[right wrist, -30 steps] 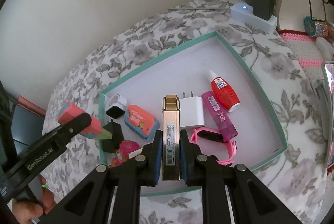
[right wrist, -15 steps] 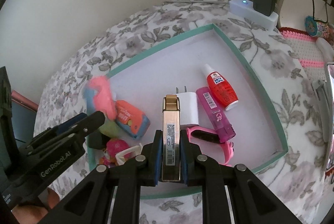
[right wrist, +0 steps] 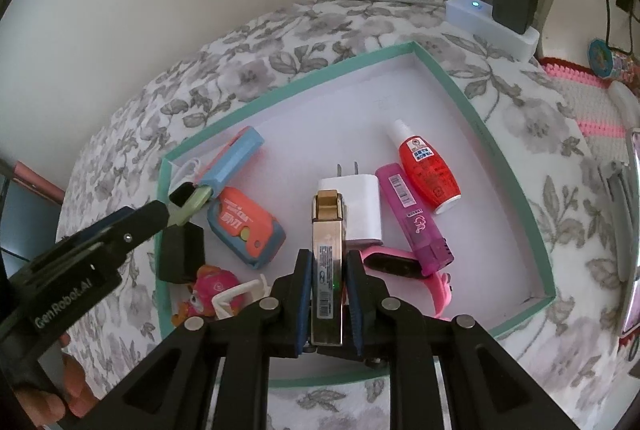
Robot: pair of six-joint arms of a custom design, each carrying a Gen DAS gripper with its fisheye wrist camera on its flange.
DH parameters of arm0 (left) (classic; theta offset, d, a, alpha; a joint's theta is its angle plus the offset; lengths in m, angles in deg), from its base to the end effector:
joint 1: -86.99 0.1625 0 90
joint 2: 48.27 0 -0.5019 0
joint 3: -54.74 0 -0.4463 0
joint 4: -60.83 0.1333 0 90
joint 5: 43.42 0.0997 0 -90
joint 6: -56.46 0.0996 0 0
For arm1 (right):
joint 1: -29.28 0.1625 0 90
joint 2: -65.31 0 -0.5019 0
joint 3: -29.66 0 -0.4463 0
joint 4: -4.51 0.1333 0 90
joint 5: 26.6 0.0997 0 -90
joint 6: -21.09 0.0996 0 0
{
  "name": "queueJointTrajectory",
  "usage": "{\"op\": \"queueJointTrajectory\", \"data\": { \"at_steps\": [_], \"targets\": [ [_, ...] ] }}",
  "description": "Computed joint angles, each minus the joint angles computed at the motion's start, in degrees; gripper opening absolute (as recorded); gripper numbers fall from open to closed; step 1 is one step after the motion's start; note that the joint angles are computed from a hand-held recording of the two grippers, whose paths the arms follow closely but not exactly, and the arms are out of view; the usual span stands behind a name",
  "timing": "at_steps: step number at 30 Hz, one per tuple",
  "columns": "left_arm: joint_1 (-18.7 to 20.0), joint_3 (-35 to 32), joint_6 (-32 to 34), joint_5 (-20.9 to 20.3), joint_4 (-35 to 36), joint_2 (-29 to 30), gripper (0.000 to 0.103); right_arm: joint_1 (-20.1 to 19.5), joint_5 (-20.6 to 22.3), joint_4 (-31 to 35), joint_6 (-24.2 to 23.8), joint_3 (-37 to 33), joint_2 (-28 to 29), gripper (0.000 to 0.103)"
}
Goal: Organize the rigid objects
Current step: 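Lower the gold harmonica into the tray and open the right tool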
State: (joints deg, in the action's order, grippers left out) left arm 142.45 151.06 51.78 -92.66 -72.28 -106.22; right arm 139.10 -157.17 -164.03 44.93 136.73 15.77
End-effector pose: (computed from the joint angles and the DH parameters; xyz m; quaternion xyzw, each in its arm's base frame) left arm -0.2459 -0.7070 0.2439 0.2274 0.9087 -0.1533 0.3148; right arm 0.2969 -0.6216 0.1330 -0.0955 -0.9195 0.2855 0.2528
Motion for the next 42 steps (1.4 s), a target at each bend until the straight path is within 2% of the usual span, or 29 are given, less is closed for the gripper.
{"op": "queueJointTrajectory", "data": {
  "at_steps": [4,13,14,16,20,23,27,29,32,36,42],
  "targets": [
    [0.4,0.2,-1.3,1.2,-0.1,-0.6,0.056,0.6,-1.1,0.3,-0.8,-0.5,0.4,0.02],
    [1.3,1.9,-2.7,6.1,-0.4,-2.3,0.058,2.2,-4.6,0.4,-2.9,-1.3,1.8,0.02],
    [1.4,2.0,-3.0,6.5,-0.1,-2.5,0.06,2.3,-4.6,0.3,-3.1,-1.2,1.9,0.02],
    [1.8,2.5,-3.9,6.9,0.2,-2.9,0.081,2.6,-5.1,0.2,-3.4,-1.1,2.2,0.02],
    [2.4,3.6,-5.6,6.8,1.0,-4.3,0.082,3.1,-5.9,-0.1,-3.8,-1.3,2.8,0.02],
    [2.4,4.7,-5.1,8.1,0.6,-4.9,0.084,3.6,-6.8,-0.7,-4.3,-1.4,3.4,0.033],
    [2.6,5.7,-5.2,8.6,0.2,-6.0,0.084,4.2,-7.2,-1.1,-4.2,-1.5,3.8,0.034],
    [2.6,6.3,-5.1,8.6,-0.4,-6.6,0.085,4.4,-7.7,-1.0,-3.9,-1.5,3.9,0.041],
    [2.5,7.1,-4.7,8.8,-1.4,-7.4,0.095,4.9,-8.6,-1.3,-4.2,-1.3,4.0,0.049],
    [2.1,8.3,-3.3,8.6,-3.5,-8.4,0.096,5.5,-9.6,-1.8,-4.3,-0.7,4.0,0.059],
    [1.4,10.1,-0.9,9.2,-6.6,-9.5,0.096,6.3,-10.3,-2.8,-4.1,0.4,3.8,0.065]
  ]
}}
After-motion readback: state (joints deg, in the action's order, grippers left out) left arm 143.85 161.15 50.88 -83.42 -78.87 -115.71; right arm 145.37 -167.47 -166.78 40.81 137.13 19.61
